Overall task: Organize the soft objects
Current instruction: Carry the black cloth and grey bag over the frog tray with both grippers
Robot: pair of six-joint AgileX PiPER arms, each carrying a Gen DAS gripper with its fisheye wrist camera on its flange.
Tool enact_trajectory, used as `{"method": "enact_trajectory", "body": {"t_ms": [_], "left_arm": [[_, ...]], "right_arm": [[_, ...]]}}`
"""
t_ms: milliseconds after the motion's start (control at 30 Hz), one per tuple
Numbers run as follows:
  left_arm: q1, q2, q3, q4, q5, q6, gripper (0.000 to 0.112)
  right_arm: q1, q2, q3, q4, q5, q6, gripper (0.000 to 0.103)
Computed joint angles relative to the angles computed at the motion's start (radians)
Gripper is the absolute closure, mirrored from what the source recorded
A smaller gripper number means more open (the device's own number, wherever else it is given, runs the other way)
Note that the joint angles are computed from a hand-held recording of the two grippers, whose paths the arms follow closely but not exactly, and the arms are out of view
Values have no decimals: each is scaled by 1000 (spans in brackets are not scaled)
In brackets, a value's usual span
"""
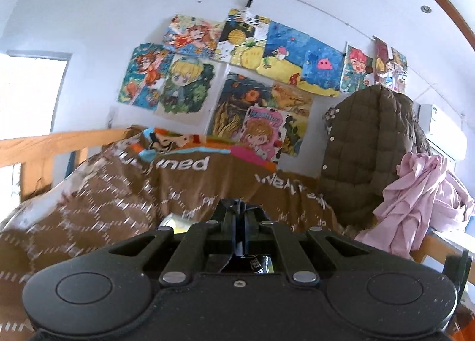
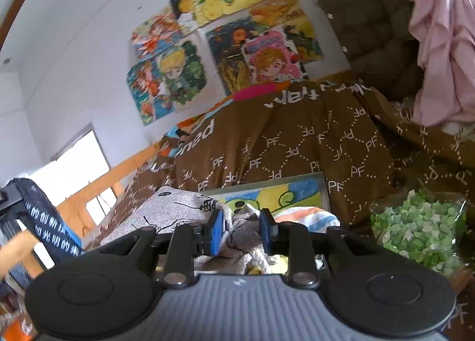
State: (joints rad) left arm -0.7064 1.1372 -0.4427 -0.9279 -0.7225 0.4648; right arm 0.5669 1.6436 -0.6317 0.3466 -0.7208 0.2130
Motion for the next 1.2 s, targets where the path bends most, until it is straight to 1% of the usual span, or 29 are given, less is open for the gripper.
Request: {"method": "enact_trajectory", "body": {"t_ms": [100,167,267,367,500,633,767,867,933,1133,1200], "left_arm": [[117,106,-111,164,78,-113,108],[166,181,-182,241,102,-182,108],[213,301,-293,317,117,-241,108],[240,418,-400,357,130,-278,108],[265,561,-529,400,145,-337,108],[281,682,-634,408,180,-363,108],[296,768,-689,420,203,-393,108],[308,814,-707,422,221,-414,108],[316,835,-715,411,241,-407,108],[336,873,-756,344,361,-339,108],[337,881,-772,278,405,-260,108]], "right_arm": [[-64,45,-41,-90,-13,105,74],[-103,74,-76,-149,-27,180,74],[-149,117,-137,-210,-50,262,74],[-187,168,-200,-256,-76,327,74],[-226,243,-290,-292,-86,397,73],[-245,310,-367,-307,-66,427,73],[-240,360,-432,-290,0,413,73],[-231,384,-474,-263,76,377,73],[-229,397,-505,-253,144,359,73],[-200,408,-560,-105,312,172,73],[-189,411,-570,-39,345,97,73]]}}
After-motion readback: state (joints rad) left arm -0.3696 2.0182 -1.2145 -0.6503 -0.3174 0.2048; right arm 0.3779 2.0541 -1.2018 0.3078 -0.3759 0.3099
